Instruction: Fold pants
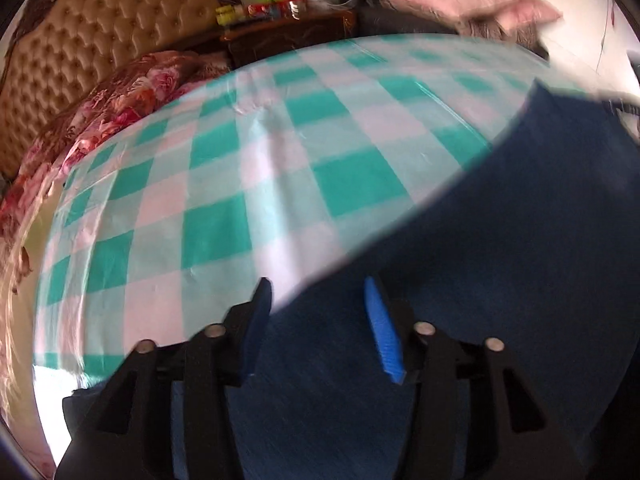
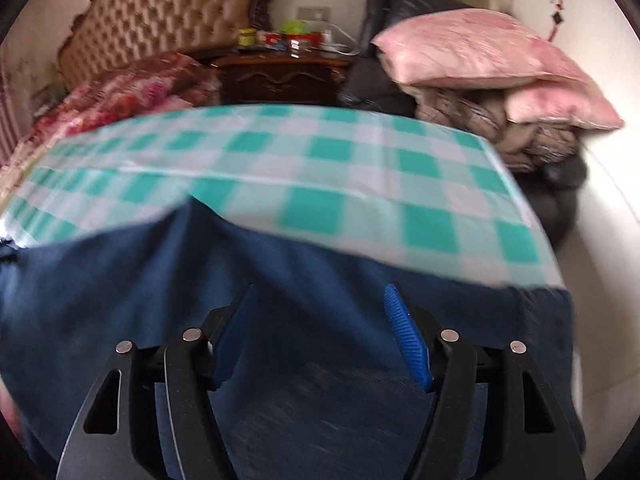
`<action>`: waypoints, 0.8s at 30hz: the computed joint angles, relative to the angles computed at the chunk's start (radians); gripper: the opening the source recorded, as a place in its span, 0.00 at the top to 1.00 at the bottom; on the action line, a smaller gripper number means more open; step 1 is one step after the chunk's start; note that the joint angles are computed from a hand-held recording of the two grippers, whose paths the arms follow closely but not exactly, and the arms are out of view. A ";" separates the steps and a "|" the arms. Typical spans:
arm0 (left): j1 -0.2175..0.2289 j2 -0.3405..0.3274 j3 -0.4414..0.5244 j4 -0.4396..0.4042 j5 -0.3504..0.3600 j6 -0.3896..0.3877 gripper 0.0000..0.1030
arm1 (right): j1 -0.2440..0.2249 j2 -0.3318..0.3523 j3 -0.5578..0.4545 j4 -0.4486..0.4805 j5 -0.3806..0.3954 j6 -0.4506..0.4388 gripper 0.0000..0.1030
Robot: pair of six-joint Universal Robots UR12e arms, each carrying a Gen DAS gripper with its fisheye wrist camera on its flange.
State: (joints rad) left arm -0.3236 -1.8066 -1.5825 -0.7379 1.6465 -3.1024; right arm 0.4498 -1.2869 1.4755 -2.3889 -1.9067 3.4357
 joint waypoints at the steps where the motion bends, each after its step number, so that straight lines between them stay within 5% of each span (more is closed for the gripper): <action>1: 0.001 -0.004 0.004 -0.001 0.062 -0.046 0.57 | -0.002 -0.012 0.017 0.010 -0.027 0.010 0.36; 2: 0.007 -0.001 -0.002 0.022 0.106 -0.085 0.57 | -0.005 -0.024 0.034 0.011 -0.041 0.021 0.36; 4: 0.018 0.028 -0.039 0.098 0.068 -0.170 0.57 | -0.015 -0.045 0.066 -0.003 -0.048 0.044 0.31; 6: 0.024 0.054 -0.070 0.138 -0.029 -0.162 0.52 | -0.026 -0.063 0.096 -0.016 -0.046 0.055 0.29; 7: 0.009 0.057 -0.072 0.122 -0.020 -0.134 0.50 | -0.030 -0.067 0.105 -0.009 -0.052 0.056 0.29; 9: -0.021 0.049 -0.063 0.036 0.123 -0.098 0.50 | -0.032 -0.064 0.102 0.052 -0.114 0.074 0.32; 12: -0.013 0.085 -0.099 -0.022 0.397 -0.326 0.51 | -0.060 -0.094 0.139 0.003 -0.035 0.090 0.34; 14: 0.012 0.156 -0.167 0.042 0.428 -0.451 0.48 | -0.056 -0.106 0.150 -0.025 -0.050 0.070 0.34; 16: 0.023 0.204 -0.204 0.067 0.402 -0.459 0.48 | -0.050 -0.118 0.164 -0.062 -0.060 0.054 0.27; 20: 0.044 0.266 -0.241 -0.052 0.382 -0.490 0.48 | -0.040 -0.136 0.183 -0.067 -0.120 0.084 0.19; 24: 0.066 0.287 -0.244 -0.235 0.485 -0.609 0.60 | -0.039 -0.135 0.162 0.150 -0.267 0.196 0.20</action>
State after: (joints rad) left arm -0.2576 -1.5194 -1.8265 -0.9732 2.1314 -3.7118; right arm 0.4104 -1.4220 1.6371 -2.2392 -2.1741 3.6313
